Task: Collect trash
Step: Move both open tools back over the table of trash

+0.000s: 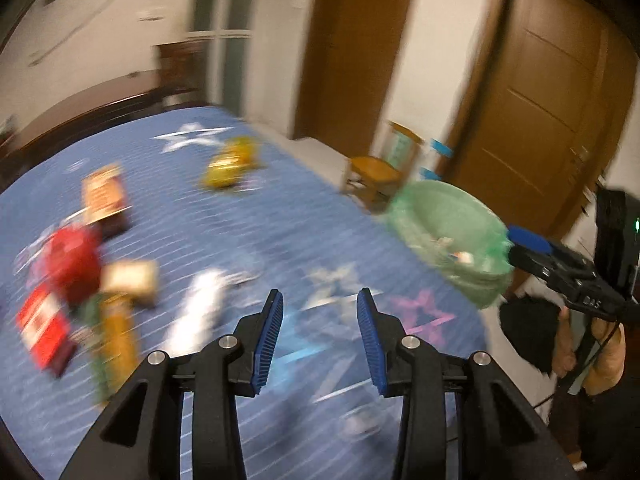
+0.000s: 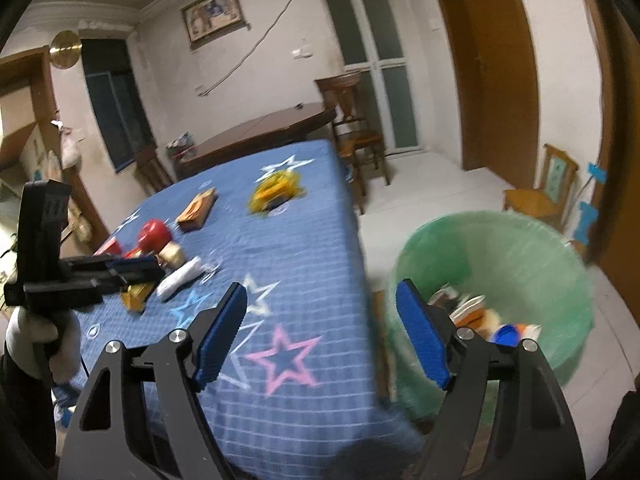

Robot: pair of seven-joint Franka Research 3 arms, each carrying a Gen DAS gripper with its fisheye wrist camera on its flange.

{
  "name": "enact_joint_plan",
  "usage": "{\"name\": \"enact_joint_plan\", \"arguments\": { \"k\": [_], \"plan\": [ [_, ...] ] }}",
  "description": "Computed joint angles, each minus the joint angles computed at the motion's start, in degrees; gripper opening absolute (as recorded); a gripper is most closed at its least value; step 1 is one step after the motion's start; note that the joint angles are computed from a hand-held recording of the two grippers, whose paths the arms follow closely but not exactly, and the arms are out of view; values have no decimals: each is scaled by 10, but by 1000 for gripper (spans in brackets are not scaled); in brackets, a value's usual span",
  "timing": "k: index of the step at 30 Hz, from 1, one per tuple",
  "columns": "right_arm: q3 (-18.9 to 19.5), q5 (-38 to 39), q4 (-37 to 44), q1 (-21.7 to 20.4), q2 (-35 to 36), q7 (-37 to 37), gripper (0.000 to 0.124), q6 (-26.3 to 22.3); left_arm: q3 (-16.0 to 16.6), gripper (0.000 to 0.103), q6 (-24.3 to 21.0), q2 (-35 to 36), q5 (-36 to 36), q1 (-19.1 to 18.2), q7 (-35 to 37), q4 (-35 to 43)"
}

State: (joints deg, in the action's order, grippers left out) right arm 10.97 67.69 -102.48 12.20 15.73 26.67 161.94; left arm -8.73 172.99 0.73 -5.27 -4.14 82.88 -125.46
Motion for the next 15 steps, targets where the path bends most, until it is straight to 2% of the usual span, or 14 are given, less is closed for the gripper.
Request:
{"name": "enact_joint_plan", "arguments": {
  "k": [4, 8, 10, 13, 15],
  "plan": [
    [6, -18, 3, 12, 8, 9, 74, -15, 45, 40, 16, -71, -41, 23, -14, -89],
    [14, -32, 10, 23, 18, 19, 74, -29, 80, 40, 19, -105, -24, 44, -57, -130],
    [20, -45, 17, 30, 25, 20, 74, -44, 104, 40, 8, -109, -39, 27, -36, -134],
    [27, -61, 26, 40, 32, 14, 74, -60, 135, 40, 2, -108, -94, -19, 41, -130],
    [29, -74, 35, 47, 39, 18, 74, -72, 136, 40, -1, -103, -116, -29, 71, -122]
  ]
}}
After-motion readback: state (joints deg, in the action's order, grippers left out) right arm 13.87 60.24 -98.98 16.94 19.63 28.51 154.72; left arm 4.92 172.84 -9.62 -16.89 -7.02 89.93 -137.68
